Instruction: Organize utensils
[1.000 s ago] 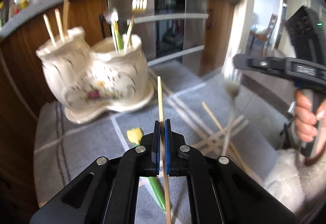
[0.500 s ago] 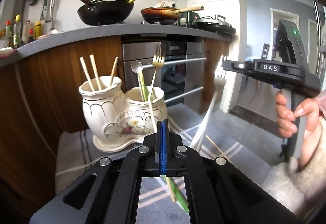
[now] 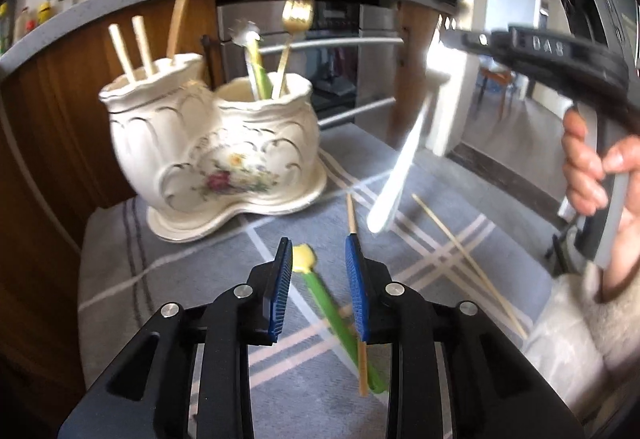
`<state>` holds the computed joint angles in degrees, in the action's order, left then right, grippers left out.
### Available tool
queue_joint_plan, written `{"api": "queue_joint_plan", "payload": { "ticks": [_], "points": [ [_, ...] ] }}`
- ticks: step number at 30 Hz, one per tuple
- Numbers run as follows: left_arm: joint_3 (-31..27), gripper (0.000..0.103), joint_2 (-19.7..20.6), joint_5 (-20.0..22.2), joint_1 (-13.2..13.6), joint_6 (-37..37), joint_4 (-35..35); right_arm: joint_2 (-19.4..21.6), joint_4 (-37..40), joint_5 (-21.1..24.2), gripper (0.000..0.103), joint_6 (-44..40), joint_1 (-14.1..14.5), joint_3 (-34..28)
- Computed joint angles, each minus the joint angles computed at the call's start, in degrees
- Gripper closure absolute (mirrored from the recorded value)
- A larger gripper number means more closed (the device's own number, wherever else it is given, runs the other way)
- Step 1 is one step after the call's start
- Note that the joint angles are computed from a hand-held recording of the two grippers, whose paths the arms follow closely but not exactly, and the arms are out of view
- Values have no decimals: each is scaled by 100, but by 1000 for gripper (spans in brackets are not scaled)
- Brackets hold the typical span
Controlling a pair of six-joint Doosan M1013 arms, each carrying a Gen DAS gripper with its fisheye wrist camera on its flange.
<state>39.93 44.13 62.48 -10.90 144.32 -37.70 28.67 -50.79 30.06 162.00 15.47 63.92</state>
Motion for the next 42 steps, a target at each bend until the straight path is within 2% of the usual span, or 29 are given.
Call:
{"api": "queue_joint_plan", "payload": {
  "ticks": [7,13,15,17,20,26,31,37,42],
  "points": [
    [-295,75,229,558,-213,-194,600,-129,-402,12,101,488,-32,216],
    [-224,76,247,505,-355,-168,978,-171,-479,8,101,623,-45,290],
    [-220,88,256,492,-383,-199,1034,-184,-549,7,101,718,-43,315],
    [-191,95,244,405,-403,-196,1085,-191,-597,10,101,782,-44,324],
    [-97,98,199,294,-402,-88,1071,-202,-690,17,101,901,-38,341],
    [267,98,-63,-10,-249,446,377,-267,-1277,172,101,1430,18,399],
    [722,98,-383,-640,-16,1222,-529,-263,-1484,294,101,1530,44,267],
    [747,98,-482,-788,272,1839,-1772,-102,-1699,337,101,1570,80,-132],
    [478,98,-383,-1159,404,1951,-2696,147,-1910,286,101,1598,116,-606]
  ]
}}
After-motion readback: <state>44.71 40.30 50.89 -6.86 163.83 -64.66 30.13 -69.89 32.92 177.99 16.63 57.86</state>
